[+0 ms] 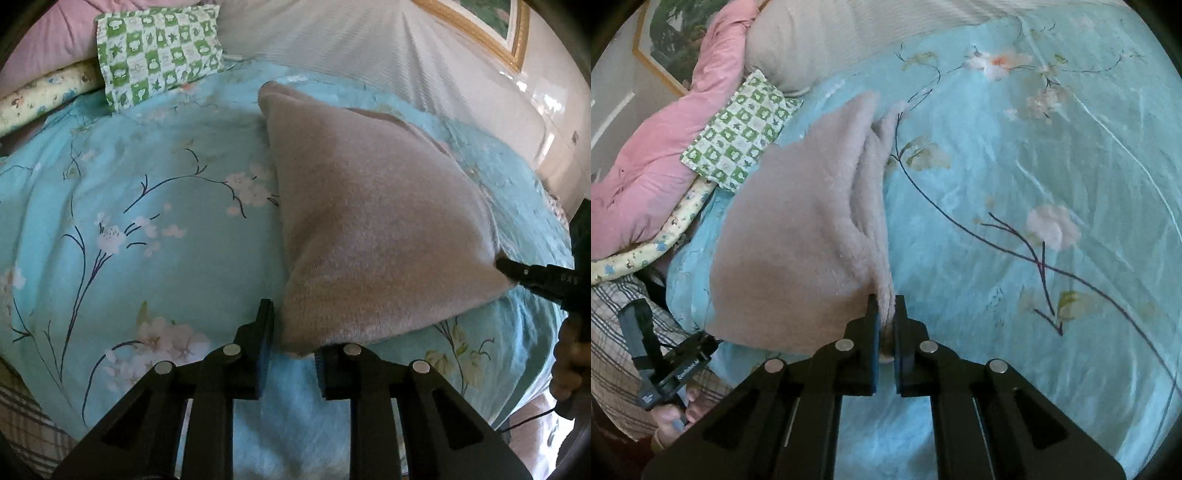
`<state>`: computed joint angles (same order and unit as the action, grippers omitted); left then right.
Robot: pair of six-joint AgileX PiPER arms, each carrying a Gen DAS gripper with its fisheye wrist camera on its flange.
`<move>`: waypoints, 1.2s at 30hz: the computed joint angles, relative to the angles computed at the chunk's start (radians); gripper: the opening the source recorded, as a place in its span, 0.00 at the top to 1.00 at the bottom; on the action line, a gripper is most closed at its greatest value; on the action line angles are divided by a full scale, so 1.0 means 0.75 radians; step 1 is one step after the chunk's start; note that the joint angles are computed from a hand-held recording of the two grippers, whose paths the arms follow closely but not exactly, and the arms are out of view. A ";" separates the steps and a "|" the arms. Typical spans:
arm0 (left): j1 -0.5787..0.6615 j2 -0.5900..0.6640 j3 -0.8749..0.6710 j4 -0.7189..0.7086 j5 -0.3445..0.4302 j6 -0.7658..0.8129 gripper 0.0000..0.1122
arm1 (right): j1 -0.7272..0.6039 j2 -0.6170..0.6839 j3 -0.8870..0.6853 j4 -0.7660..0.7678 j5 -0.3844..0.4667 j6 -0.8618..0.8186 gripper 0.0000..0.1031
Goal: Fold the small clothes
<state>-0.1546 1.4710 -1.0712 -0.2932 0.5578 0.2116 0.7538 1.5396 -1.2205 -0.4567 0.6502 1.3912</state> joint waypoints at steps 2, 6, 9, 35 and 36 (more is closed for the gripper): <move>0.007 0.005 -0.002 -0.022 0.006 0.026 0.80 | 0.012 -0.006 -0.001 -0.016 0.018 0.011 0.94; 0.062 0.018 -0.045 -0.129 0.101 0.181 0.78 | -0.006 -0.029 0.018 0.028 0.009 0.020 0.71; 0.108 -0.039 -0.003 -0.195 0.169 0.307 0.78 | 0.021 -0.053 0.003 0.004 0.092 0.043 0.65; 0.101 0.823 -1.345 -0.329 0.650 0.153 0.87 | -0.331 0.645 -1.085 0.422 0.391 -0.729 0.71; 0.100 0.855 -1.371 -0.329 0.654 0.159 0.87 | -0.354 0.650 -1.048 0.461 0.359 -0.749 0.73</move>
